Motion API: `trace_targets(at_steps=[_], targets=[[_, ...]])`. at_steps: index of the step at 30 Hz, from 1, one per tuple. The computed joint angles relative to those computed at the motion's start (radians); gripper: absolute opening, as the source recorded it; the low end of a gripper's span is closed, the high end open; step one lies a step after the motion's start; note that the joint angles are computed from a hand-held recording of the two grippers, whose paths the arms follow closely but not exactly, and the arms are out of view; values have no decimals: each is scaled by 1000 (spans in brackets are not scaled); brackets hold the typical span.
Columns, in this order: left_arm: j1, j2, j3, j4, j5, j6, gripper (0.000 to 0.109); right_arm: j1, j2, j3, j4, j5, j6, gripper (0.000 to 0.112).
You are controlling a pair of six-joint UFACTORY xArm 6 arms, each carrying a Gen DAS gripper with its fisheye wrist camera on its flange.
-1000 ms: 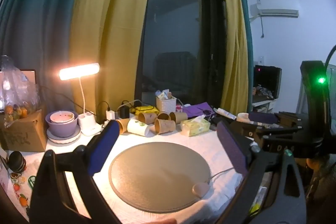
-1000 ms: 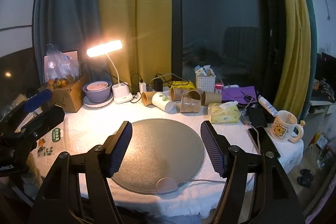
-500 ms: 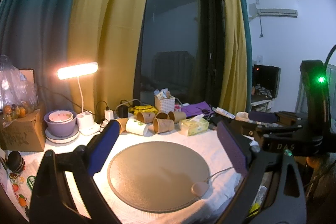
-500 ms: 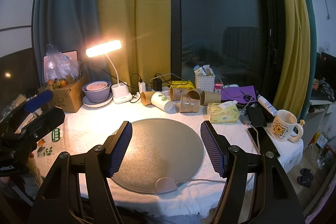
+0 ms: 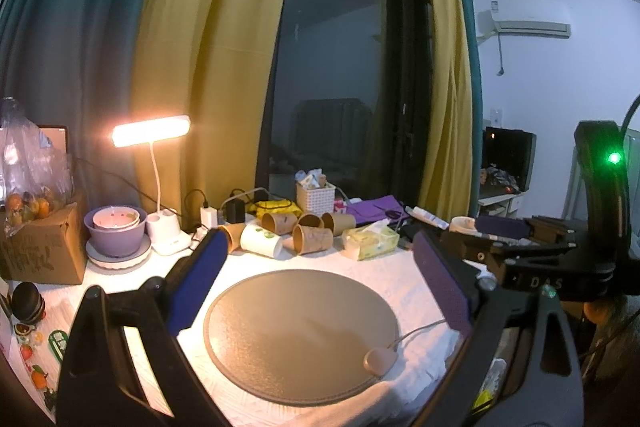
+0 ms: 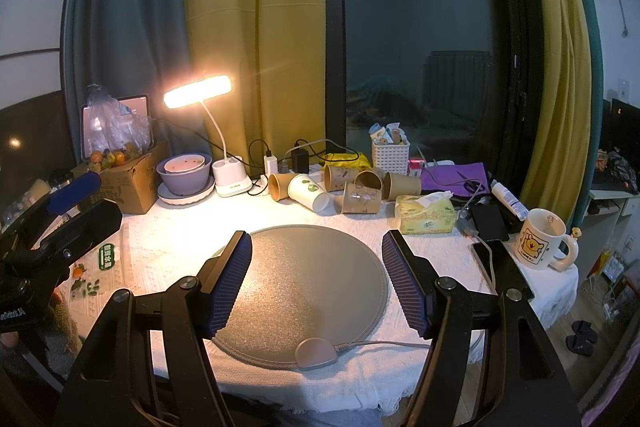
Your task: Flip cup upright
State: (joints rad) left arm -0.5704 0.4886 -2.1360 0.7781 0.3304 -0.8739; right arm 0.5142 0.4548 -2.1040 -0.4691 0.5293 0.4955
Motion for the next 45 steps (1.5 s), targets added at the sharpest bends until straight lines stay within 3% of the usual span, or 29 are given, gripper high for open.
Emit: trace_targets(at_steps=[45], targets=[[5, 0, 0, -26, 2, 12, 95, -2, -3, 24, -5, -13, 11, 71]])
